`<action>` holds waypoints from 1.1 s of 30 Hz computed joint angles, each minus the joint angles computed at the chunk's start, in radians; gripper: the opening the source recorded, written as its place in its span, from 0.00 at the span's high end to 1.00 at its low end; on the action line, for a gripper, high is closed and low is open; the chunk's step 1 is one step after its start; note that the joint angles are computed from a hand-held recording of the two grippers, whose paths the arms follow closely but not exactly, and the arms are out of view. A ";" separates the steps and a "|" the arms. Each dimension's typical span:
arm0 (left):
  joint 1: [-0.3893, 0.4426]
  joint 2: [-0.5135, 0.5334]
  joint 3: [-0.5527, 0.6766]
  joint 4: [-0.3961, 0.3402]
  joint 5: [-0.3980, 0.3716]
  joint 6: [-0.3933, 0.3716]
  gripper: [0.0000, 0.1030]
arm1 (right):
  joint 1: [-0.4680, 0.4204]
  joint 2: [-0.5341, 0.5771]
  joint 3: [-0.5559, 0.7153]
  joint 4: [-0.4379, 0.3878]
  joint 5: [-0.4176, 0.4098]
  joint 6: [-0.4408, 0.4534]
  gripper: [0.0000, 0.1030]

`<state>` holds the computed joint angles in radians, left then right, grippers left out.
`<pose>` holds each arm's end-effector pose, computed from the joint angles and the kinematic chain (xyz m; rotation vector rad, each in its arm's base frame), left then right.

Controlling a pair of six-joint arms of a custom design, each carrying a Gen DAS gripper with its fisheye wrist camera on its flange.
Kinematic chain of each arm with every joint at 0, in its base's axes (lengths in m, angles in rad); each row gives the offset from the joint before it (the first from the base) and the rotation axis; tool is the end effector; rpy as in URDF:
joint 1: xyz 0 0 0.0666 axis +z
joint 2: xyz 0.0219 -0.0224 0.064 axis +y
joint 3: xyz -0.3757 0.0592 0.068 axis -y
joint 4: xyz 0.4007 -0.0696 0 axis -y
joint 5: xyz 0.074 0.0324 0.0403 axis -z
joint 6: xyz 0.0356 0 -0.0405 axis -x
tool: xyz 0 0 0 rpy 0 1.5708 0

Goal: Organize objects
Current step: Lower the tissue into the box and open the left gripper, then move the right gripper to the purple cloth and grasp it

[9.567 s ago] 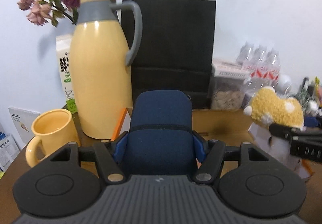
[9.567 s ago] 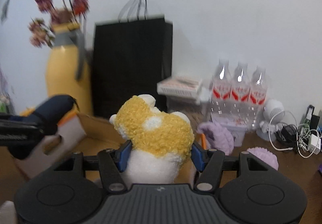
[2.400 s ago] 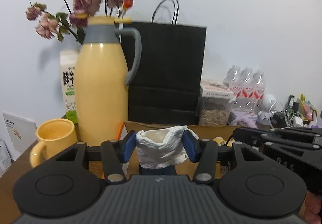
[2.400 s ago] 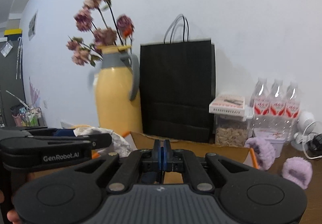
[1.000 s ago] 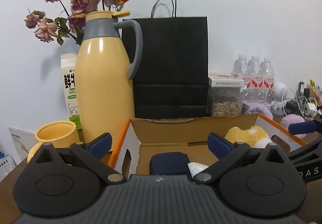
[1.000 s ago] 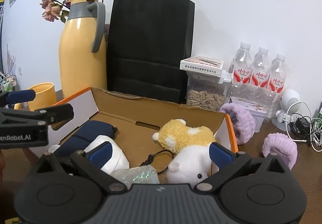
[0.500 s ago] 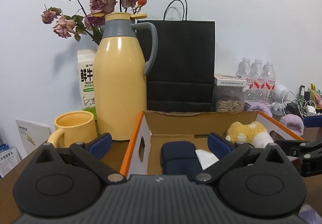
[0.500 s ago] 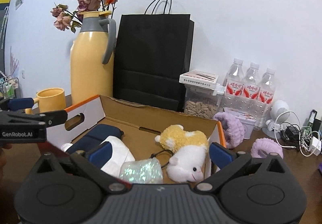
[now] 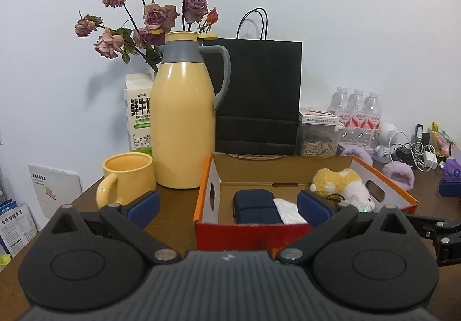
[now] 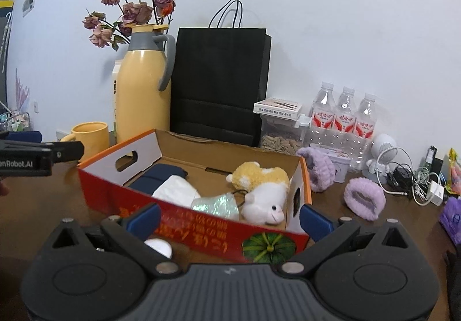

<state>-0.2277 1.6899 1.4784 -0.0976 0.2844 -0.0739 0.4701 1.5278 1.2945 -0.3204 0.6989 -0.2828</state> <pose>0.6102 -0.1521 0.3783 0.4752 1.8230 -0.3726 0.5005 0.2282 0.3628 0.2125 1.9832 -0.2618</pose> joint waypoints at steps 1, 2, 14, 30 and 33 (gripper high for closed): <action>0.004 -0.014 -0.014 0.001 0.001 -0.002 0.00 | 0.009 -0.009 -0.009 -0.005 0.009 -0.009 0.00; 0.007 -0.026 -0.027 0.004 0.001 -0.003 0.00 | 0.017 -0.017 -0.016 -0.012 0.017 -0.017 0.00; 0.048 -0.146 -0.147 -0.028 0.018 -0.010 0.00 | 0.110 -0.099 -0.097 -0.093 0.106 -0.122 0.00; 0.090 -0.213 -0.238 -0.093 0.010 -0.027 0.00 | 0.181 -0.092 -0.117 -0.167 0.093 -0.231 0.00; 0.101 -0.215 -0.244 -0.097 0.015 -0.024 0.00 | 0.191 -0.054 -0.081 -0.166 0.072 -0.225 0.00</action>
<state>-0.1270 1.4745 1.2340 -0.1945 0.2992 -0.0976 0.6608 1.4739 1.2139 -0.4862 0.7711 -0.5077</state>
